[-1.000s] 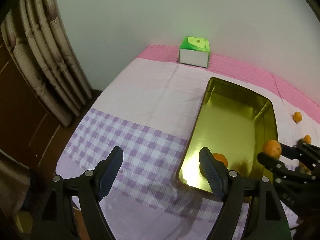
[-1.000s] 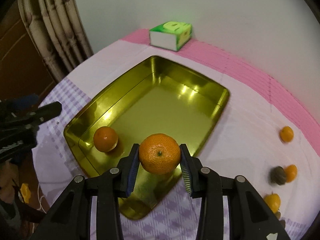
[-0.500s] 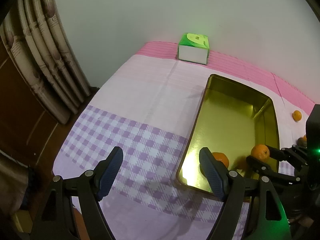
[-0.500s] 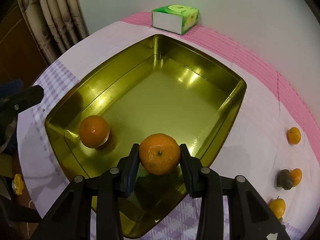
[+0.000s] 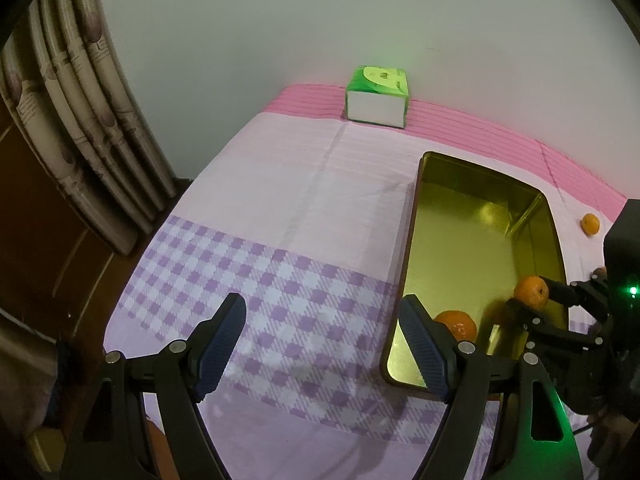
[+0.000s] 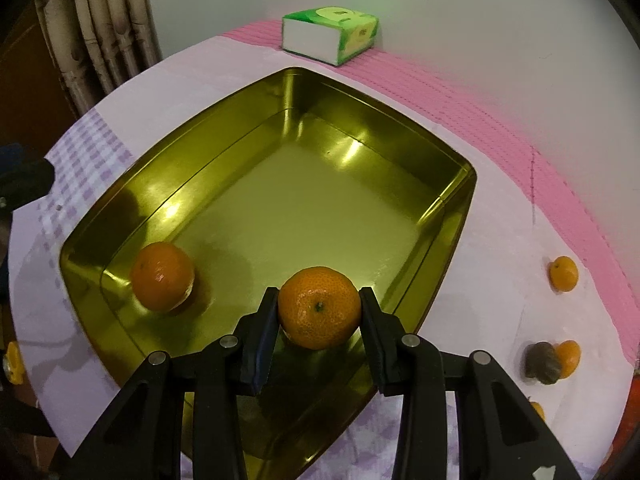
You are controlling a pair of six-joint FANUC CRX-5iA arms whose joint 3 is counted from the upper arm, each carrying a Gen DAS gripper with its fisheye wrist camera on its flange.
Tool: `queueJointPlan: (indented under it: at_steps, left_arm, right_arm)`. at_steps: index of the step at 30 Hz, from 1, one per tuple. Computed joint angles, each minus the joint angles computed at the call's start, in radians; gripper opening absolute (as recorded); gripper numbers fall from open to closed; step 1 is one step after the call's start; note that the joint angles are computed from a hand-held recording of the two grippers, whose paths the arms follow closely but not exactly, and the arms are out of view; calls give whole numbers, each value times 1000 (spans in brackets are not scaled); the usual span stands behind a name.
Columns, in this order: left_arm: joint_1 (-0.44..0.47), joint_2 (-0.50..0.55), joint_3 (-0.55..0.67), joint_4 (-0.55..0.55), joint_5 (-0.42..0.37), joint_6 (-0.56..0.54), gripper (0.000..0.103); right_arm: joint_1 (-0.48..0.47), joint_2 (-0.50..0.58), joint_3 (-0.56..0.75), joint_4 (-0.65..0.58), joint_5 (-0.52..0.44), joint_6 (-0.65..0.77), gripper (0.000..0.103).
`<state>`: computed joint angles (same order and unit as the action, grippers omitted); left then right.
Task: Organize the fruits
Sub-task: 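Move the held mandarin over the gold tin and open the right gripper, then grasp a dark brown fruit with the right gripper while the left gripper returns to the fruits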
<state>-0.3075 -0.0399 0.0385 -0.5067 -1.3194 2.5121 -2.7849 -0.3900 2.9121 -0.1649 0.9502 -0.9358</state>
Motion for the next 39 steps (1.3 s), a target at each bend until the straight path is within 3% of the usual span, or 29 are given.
queueJointPlan:
  at_steps: [20,28,39]
  left_arm:
    - [-18,6,0,6,36,-39,82]
    - [-19,12,2,14,44,-58,83]
    - [-39,19,8,7,53,-81,85]
  right_arm:
    - [3,-8,-13,16,-3,-21,39]
    - [-13,0,8,-53,2,3,50]
    - [-69,82,84,-178,-11,74,56]
